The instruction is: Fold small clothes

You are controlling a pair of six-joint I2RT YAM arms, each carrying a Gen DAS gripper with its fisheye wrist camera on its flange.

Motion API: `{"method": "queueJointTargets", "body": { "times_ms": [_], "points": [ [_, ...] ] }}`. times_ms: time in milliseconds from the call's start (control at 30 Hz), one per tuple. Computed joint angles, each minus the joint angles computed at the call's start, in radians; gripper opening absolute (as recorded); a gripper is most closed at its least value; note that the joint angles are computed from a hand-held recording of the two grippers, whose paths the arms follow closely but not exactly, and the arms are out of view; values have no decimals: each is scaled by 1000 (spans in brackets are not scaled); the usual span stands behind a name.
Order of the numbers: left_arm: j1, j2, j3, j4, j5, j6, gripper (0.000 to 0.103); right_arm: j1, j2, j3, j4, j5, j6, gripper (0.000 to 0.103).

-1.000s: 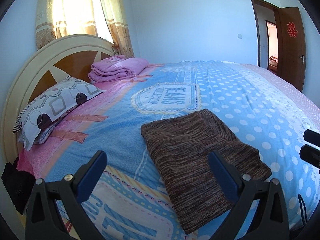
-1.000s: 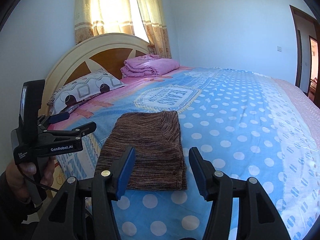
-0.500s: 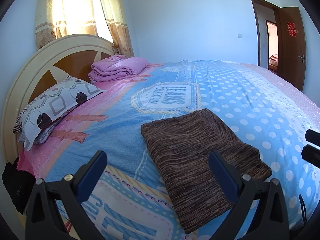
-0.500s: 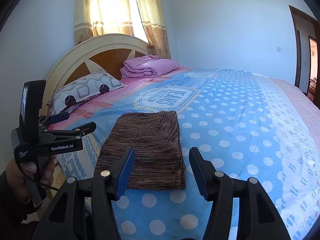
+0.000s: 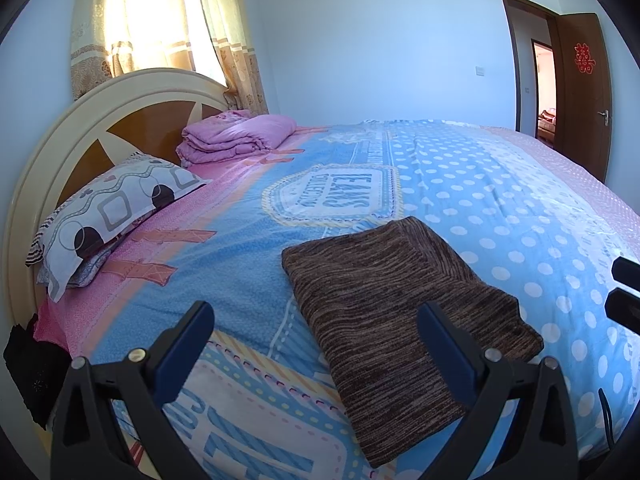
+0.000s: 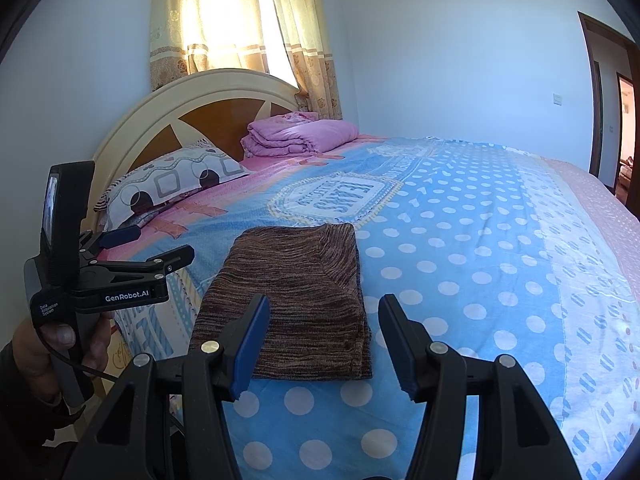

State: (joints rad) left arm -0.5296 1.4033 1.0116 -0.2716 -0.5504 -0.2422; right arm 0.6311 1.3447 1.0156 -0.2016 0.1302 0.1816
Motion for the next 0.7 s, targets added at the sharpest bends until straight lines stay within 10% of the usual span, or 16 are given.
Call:
{"method": "queueJointTargets", "body": {
  "times_ms": [700],
  "points": [
    [-4,5,9,-12,-5,0,103,9,-9,-10,12,9,1,58]
  ]
}}
